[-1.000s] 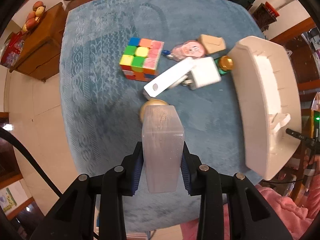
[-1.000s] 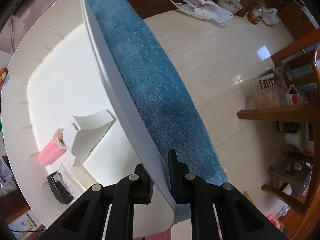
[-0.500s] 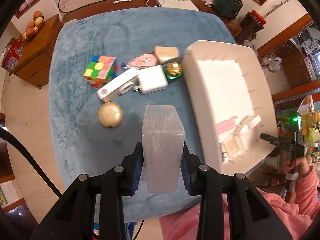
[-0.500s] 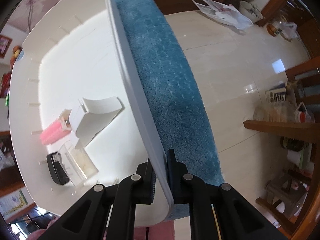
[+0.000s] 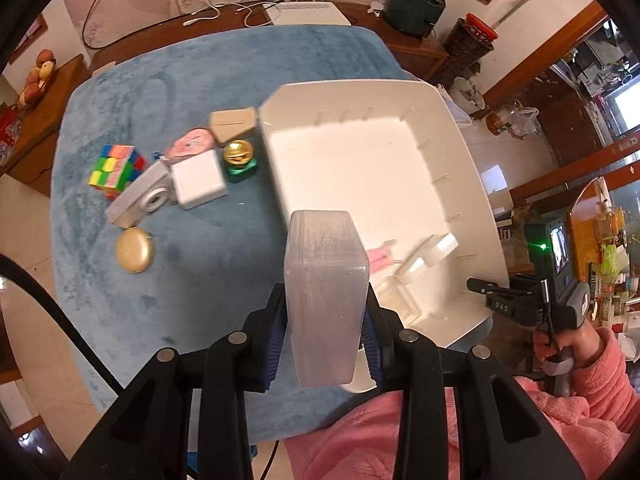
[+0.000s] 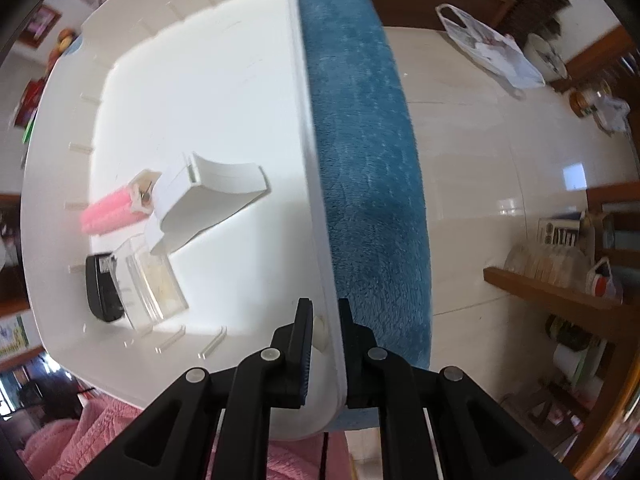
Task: Organize rigid objects
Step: 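Carry the pencil case into the tray and open the left gripper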
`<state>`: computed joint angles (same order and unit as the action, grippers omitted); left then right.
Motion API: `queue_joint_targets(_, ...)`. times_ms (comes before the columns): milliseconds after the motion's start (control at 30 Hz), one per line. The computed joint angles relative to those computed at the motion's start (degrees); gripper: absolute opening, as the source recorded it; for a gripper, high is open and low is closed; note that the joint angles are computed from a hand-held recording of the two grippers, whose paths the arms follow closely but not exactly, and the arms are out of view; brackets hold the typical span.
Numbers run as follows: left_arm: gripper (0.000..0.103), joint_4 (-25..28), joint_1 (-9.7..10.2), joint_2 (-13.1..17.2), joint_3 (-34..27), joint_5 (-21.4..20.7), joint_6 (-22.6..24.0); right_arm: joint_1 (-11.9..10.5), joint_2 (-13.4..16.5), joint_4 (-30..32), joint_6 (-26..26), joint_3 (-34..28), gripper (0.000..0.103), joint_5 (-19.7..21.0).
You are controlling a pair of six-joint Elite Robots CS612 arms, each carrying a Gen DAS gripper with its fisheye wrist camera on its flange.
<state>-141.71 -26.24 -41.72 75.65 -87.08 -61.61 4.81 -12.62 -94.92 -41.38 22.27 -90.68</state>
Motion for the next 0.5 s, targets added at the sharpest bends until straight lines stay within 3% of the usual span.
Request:
queue_joint_targets(200, 0.037, 0.8, -0.40, 2.9, -4.0, -1.5, -0.8, 0.3, -0.4, -0.6, -5.6, 0.7, 0.013, -0.9)
queue_joint_targets(500, 0.038, -2.8, -0.58, 4.9, -5.5, -2.6, -5.1, 0.1, -0.5, -0.7, -11.2, 0.9, 0.015, -0.7)
